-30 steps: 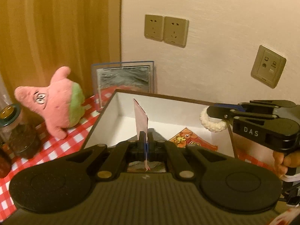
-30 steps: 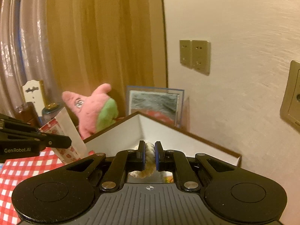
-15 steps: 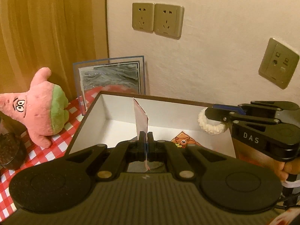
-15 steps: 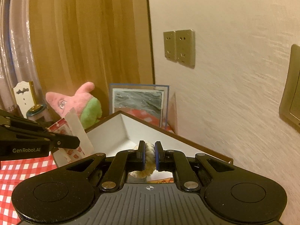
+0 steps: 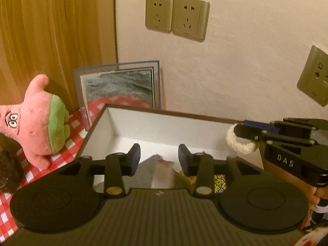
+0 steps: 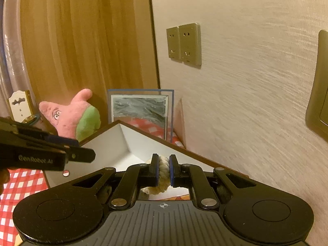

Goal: Organize soft objects
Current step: 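Open the right tool to drop the white ring into the box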

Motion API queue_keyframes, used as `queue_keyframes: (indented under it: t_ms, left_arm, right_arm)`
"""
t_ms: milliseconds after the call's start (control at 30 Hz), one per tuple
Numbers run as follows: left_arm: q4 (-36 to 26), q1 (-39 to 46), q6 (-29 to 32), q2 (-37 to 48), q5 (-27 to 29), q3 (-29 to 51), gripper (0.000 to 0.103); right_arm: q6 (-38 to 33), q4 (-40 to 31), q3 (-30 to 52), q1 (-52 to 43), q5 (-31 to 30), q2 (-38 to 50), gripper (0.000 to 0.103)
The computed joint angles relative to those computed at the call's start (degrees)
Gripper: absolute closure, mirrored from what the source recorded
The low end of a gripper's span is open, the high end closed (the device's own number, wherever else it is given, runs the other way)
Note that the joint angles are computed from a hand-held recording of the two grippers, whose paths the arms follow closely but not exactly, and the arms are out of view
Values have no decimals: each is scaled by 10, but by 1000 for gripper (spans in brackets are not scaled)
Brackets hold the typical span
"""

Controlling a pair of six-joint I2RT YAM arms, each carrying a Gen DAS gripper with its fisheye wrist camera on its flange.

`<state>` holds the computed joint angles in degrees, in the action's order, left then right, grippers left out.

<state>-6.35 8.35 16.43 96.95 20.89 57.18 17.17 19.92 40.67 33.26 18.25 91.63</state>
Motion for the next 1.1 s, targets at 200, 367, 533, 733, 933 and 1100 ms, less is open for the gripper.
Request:
queue_keyframes:
  t_ms: [200, 367, 533, 733, 933, 1100]
  left_arm:
    - [-8, 8, -3, 13, -6, 16, 64]
    - [-18, 15, -5, 26, -13, 25, 64]
    - [-25, 23, -5, 30, -14, 27, 64]
    - [-29, 26, -4, 31, -14, 29, 64]
    - [-33, 27, -5, 30, -14, 26, 62]
    - [-36, 31, -4, 24, -14, 21, 61]
  right_arm:
    - [-2, 2, 5, -10, -10, 9, 93]
    - [-2, 4, 12, -14, -17, 19, 93]
    - [-4, 3, 22, -18, -28, 29, 93]
    - [13, 4, 31, -29, -45, 39, 93]
    - [47, 25, 18, -40, -52, 30, 45]
    - [56, 12, 12, -46, -53, 11, 45]
